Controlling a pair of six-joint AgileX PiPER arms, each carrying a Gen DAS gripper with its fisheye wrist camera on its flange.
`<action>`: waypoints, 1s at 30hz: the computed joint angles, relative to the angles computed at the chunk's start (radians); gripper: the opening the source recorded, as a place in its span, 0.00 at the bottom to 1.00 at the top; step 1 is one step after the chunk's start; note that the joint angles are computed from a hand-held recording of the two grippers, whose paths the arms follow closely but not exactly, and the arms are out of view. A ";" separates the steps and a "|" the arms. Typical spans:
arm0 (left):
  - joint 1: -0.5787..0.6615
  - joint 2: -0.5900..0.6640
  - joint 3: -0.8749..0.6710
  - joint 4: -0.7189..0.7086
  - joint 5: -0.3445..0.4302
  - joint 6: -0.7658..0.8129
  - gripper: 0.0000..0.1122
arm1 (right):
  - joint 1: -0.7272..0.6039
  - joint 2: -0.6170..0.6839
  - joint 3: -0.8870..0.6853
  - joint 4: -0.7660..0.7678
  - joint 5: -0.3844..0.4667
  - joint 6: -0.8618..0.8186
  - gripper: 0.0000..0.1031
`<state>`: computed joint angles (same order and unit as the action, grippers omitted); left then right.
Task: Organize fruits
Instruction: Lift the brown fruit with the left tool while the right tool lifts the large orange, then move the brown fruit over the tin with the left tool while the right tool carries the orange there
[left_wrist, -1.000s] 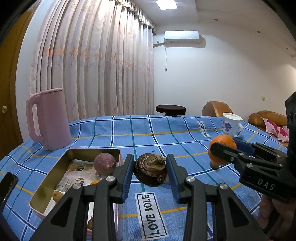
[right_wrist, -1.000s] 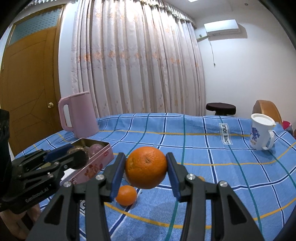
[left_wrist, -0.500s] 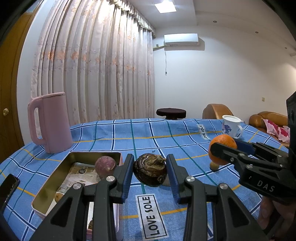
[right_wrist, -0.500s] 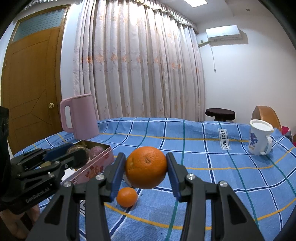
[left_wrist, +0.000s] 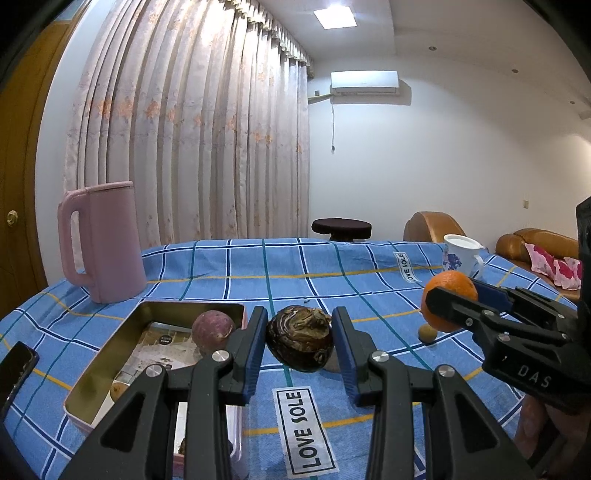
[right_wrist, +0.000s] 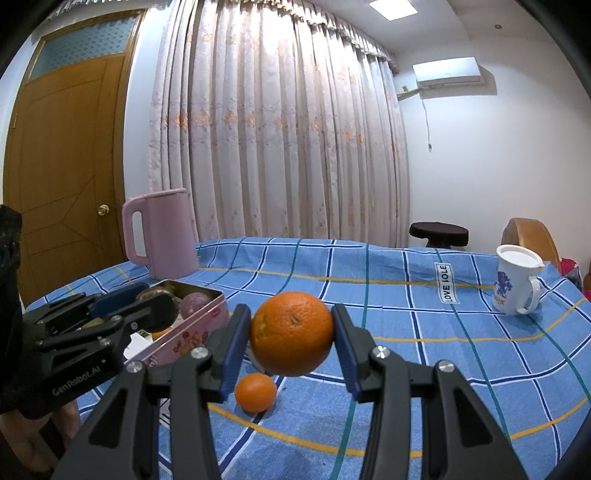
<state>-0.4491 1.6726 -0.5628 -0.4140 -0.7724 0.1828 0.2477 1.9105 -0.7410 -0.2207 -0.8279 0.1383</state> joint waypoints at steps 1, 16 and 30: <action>0.003 0.000 -0.003 0.003 0.006 0.000 0.34 | 0.000 -0.002 0.002 0.000 0.000 0.000 0.46; 0.040 -0.030 -0.018 -0.012 0.080 0.035 0.34 | 0.032 -0.008 -0.024 0.030 0.056 -0.030 0.46; 0.146 -0.080 -0.034 0.011 0.201 0.080 0.34 | 0.099 -0.003 -0.152 -0.014 0.173 0.002 0.46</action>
